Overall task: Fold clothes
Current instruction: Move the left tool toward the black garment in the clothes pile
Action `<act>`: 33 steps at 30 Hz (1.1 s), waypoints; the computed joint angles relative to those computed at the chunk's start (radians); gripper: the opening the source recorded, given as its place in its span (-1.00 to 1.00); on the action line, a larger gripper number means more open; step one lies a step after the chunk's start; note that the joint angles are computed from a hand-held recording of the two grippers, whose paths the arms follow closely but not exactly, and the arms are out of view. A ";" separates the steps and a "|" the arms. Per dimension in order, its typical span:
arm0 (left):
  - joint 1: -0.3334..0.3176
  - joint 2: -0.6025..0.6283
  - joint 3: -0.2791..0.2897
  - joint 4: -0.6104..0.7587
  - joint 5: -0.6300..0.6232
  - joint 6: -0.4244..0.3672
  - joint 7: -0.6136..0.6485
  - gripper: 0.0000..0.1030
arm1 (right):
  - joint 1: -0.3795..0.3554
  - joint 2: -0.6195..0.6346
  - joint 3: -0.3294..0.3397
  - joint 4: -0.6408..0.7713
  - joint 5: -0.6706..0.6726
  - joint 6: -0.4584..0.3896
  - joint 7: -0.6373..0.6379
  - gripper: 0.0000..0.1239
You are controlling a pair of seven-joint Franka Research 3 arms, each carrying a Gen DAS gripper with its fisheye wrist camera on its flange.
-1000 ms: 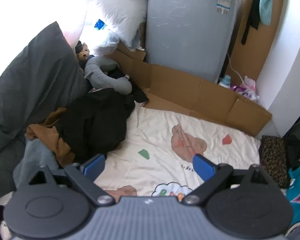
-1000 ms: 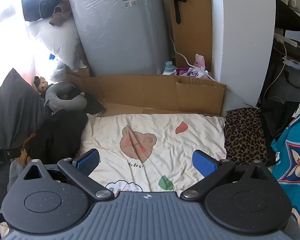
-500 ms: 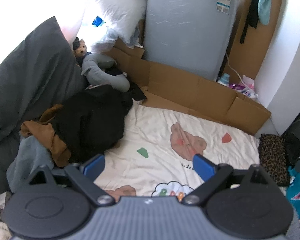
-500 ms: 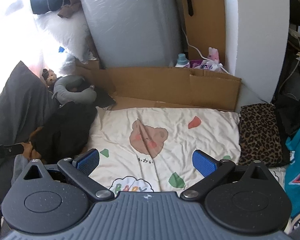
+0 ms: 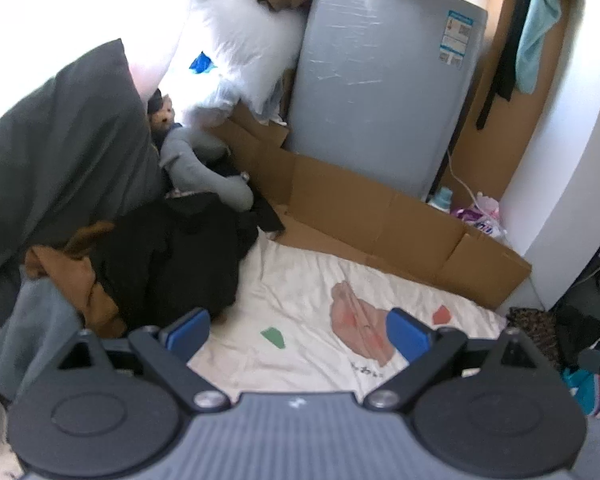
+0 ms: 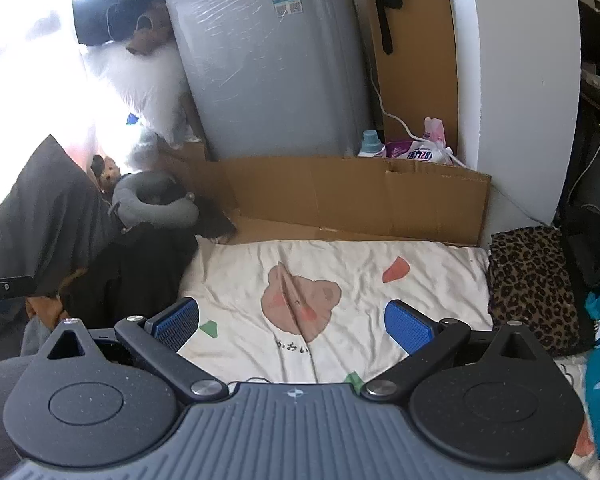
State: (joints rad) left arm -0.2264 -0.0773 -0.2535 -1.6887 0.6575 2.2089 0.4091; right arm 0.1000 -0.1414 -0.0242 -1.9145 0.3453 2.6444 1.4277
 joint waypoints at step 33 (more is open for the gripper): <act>0.148 0.157 0.126 -0.268 0.184 0.141 -0.289 0.73 | 0.033 0.557 0.071 0.355 0.119 -0.071 -0.170 0.47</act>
